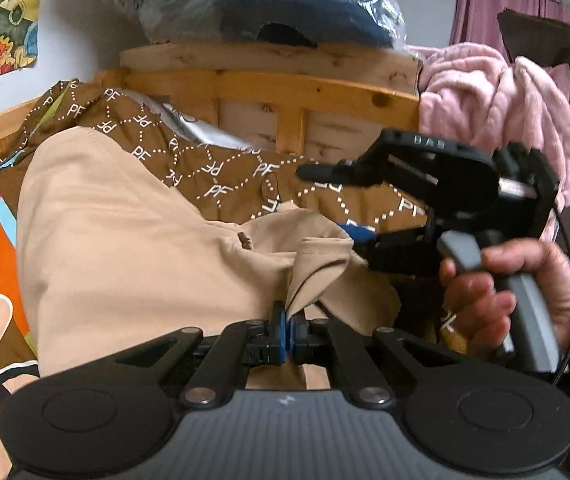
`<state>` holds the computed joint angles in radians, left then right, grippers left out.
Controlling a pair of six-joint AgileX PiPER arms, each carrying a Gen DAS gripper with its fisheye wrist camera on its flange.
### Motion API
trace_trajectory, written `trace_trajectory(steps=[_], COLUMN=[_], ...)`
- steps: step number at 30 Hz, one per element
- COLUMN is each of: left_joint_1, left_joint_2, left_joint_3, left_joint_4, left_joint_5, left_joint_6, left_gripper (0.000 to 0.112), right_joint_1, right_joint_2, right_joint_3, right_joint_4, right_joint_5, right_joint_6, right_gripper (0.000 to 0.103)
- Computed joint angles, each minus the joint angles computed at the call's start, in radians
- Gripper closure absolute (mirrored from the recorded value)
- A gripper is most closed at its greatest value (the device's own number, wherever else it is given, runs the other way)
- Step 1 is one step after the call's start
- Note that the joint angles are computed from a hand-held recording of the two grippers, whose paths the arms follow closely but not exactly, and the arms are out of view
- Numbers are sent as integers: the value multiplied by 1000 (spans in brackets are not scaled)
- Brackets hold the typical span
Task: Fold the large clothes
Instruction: 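Hold the jacket end with the left tool while the right tool grasps the jacket fold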
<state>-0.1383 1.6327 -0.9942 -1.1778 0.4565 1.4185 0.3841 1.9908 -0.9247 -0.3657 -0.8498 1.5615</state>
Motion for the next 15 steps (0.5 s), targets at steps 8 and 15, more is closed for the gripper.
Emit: trace_trajectory(steps=[8, 15], left_joint_1=[-24, -60], left_joint_2=[16, 30], left_joint_3=[-8, -12], left_joint_4=[24, -28], left_joint_5=[-24, -13], left_joint_6=[2, 97], left_gripper=[112, 112], right_joint_1=[11, 86], right_joint_2=[-25, -67], right_joint_3=[7, -72], right_joint_4=[72, 279], right_joint_5=[64, 385], right_joint_6=[-70, -442], right_gripper=[48, 91])
